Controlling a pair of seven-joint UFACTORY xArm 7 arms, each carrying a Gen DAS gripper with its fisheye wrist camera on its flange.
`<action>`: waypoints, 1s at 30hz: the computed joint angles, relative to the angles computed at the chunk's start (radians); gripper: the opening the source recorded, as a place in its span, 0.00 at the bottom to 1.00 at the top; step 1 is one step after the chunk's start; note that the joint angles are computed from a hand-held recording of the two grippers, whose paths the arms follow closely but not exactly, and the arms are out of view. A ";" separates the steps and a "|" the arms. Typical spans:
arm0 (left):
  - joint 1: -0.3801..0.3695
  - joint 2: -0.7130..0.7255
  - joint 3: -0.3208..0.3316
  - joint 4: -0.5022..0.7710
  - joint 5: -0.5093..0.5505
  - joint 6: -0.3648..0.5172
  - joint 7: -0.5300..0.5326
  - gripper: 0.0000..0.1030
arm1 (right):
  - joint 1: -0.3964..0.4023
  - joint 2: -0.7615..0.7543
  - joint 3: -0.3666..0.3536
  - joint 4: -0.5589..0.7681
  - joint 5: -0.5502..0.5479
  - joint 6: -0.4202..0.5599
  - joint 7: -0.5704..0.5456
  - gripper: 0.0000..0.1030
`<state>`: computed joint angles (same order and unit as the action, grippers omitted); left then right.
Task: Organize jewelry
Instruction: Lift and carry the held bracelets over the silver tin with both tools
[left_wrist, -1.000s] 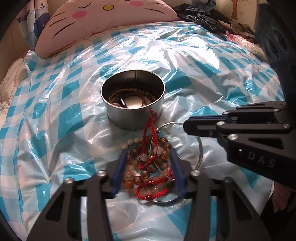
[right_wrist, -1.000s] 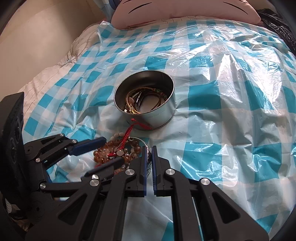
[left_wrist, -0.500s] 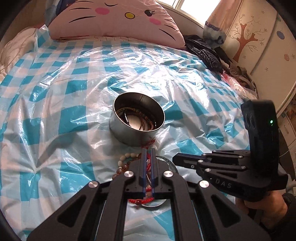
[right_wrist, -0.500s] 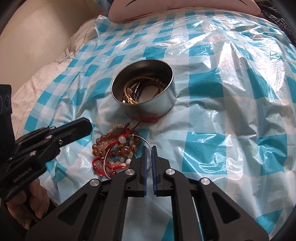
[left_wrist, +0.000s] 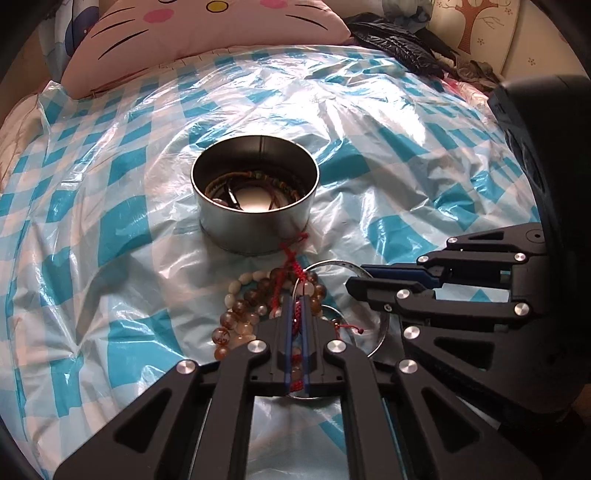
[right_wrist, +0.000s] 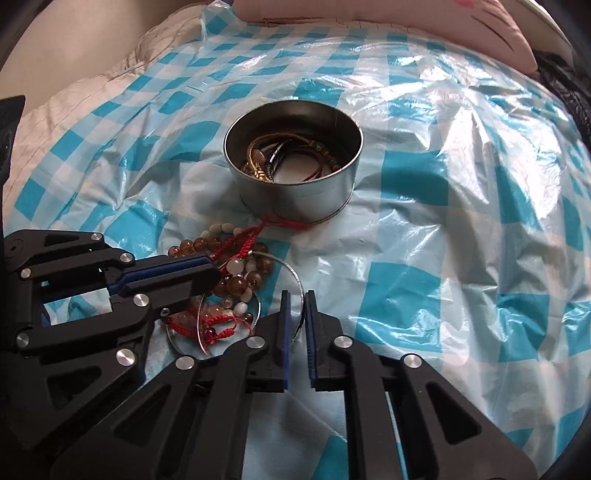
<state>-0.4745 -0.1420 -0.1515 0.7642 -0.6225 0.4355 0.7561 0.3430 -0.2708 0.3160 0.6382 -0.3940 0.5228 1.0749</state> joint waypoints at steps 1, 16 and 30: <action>-0.010 -0.015 0.011 -0.005 -0.054 -0.003 0.037 0.02 | -0.009 -0.007 0.016 0.005 -0.028 0.025 0.023 0.04; 0.031 -0.119 0.068 0.016 -0.698 0.057 0.404 0.02 | -0.086 -0.293 -0.051 -0.292 0.083 -0.379 0.187 0.04; 0.002 -0.032 0.009 0.118 -0.824 -0.079 0.517 0.02 | -0.391 -0.344 0.205 -0.253 0.179 -0.461 0.181 0.04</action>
